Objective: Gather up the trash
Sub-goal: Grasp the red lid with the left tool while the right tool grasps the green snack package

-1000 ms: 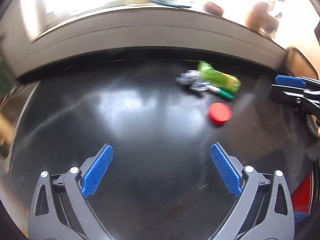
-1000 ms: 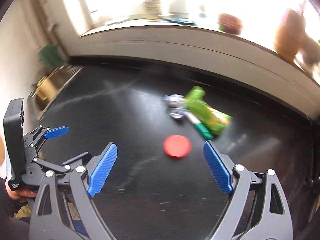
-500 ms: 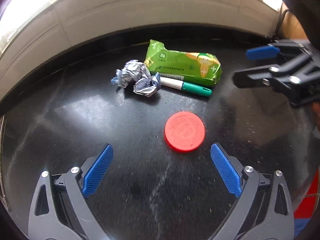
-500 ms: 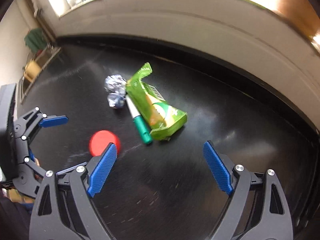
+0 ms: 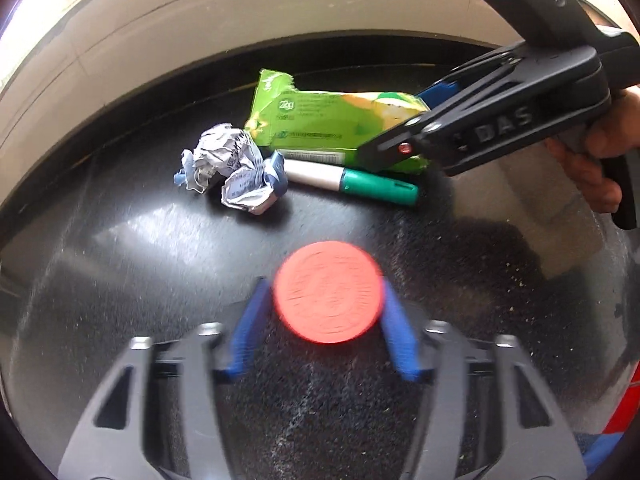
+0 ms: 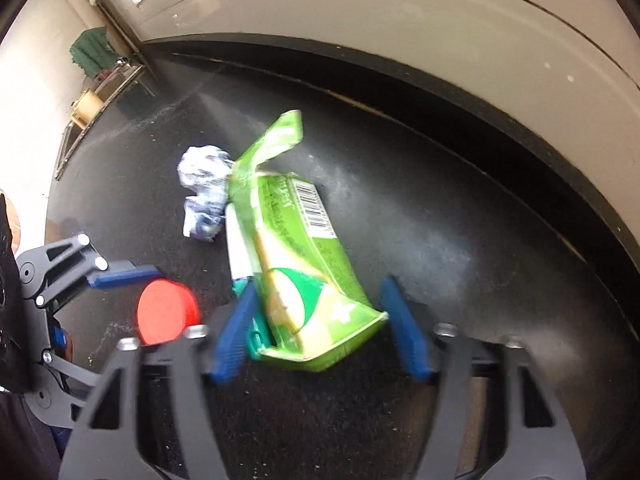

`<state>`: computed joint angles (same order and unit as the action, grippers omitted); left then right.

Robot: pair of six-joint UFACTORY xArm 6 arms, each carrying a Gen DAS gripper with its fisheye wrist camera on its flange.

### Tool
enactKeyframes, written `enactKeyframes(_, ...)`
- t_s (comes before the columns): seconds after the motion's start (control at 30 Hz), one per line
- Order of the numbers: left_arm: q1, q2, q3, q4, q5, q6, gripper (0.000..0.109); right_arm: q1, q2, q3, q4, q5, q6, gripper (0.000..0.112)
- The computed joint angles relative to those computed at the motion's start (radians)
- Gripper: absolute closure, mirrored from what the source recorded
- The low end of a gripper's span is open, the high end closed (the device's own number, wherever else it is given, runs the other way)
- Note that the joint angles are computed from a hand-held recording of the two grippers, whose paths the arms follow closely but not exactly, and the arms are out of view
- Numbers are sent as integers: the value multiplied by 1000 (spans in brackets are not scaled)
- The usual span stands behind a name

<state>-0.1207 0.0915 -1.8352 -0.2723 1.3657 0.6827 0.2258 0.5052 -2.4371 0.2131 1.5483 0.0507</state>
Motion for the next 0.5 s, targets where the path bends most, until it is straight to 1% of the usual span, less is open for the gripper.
enactKeyframes(0.03, -2, 11, -17, 3, 13, -11, 60, 1, 21, -35, 3, 13, 7, 58)
enactKeyframes(0.07, -3, 19, -31, 4, 23, -19, 60, 5, 16, -28, 0, 10, 12, 59)
enactKeyframes(0.13, 2, 31, -55, 7, 44, -25, 60, 10, -27, 39, -11, -21, 28, 60)
enactKeyframes(0.2, 14, 52, -96, -1, 71, -30, 60, 20, -100, 143, -31, -76, 69, 61)
enactKeyframes(0.27, 29, 65, -138, -8, 96, -34, 60, 31, -162, 216, -58, -117, 116, 61)
enactKeyframes(0.4, 76, 91, -239, -27, 161, -46, 60, 64, -250, 282, -142, -147, 240, 61)
enactKeyframes(0.5, 115, 80, -264, -43, 190, -49, 60, 105, -308, 315, -191, -154, 316, 61)
